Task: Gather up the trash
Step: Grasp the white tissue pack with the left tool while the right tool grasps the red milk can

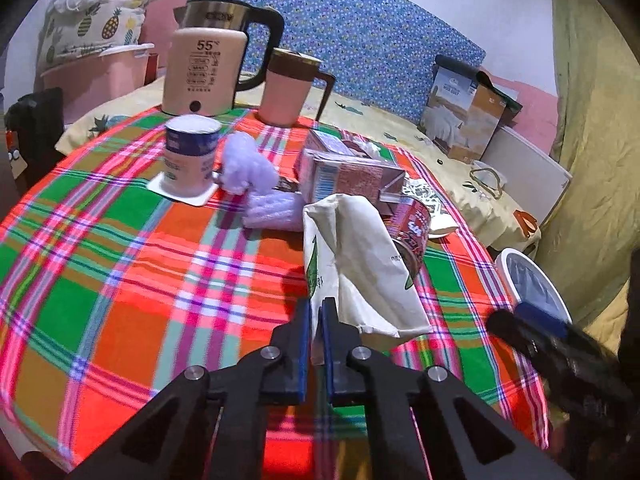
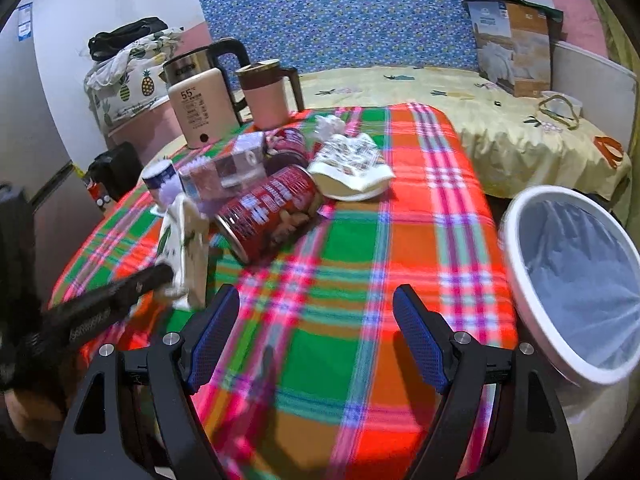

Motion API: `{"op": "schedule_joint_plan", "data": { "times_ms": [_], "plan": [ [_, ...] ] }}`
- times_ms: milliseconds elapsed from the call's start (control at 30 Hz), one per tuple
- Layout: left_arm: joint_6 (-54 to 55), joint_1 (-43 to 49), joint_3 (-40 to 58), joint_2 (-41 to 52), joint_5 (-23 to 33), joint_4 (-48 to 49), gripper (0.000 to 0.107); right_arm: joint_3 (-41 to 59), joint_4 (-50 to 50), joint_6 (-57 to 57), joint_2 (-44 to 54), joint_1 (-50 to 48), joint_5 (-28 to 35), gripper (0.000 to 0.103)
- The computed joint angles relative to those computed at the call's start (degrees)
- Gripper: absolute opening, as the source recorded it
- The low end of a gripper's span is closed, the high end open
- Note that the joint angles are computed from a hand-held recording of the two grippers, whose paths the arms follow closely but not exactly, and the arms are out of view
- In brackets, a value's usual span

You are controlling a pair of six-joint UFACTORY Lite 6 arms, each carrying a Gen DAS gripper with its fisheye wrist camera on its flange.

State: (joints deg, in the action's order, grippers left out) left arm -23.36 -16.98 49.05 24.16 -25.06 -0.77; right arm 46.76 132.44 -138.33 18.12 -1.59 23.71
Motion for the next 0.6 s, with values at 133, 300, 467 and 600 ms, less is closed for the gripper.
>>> {"op": "schedule_joint_plan", "data": {
  "times_ms": [133,300,467,600],
  "plan": [
    [1.94,1.58,-3.74,-2.86,-1.33,-1.11,0.005,6.33,1.52,3.1,4.4,3.97,-0.82,0.08],
    [1.03,4.61,-6.74,-5.23,-2.44,0.91,0.005,15.7,0.91,9.74,11.67,7.72,-4.12,0.08],
    [-0.91,7.18,-7.7,-5.62,-3.03,3.81,0.005,22.81,-8.19,24.04,17.39,8.53,-8.01,0.08],
    [-2.54,7.95,-7.52,-4.86,-3.63,6.05,0.005,24.15,-9.97,26.21,18.33,8.72,-9.88,0.08]
  ]
}}
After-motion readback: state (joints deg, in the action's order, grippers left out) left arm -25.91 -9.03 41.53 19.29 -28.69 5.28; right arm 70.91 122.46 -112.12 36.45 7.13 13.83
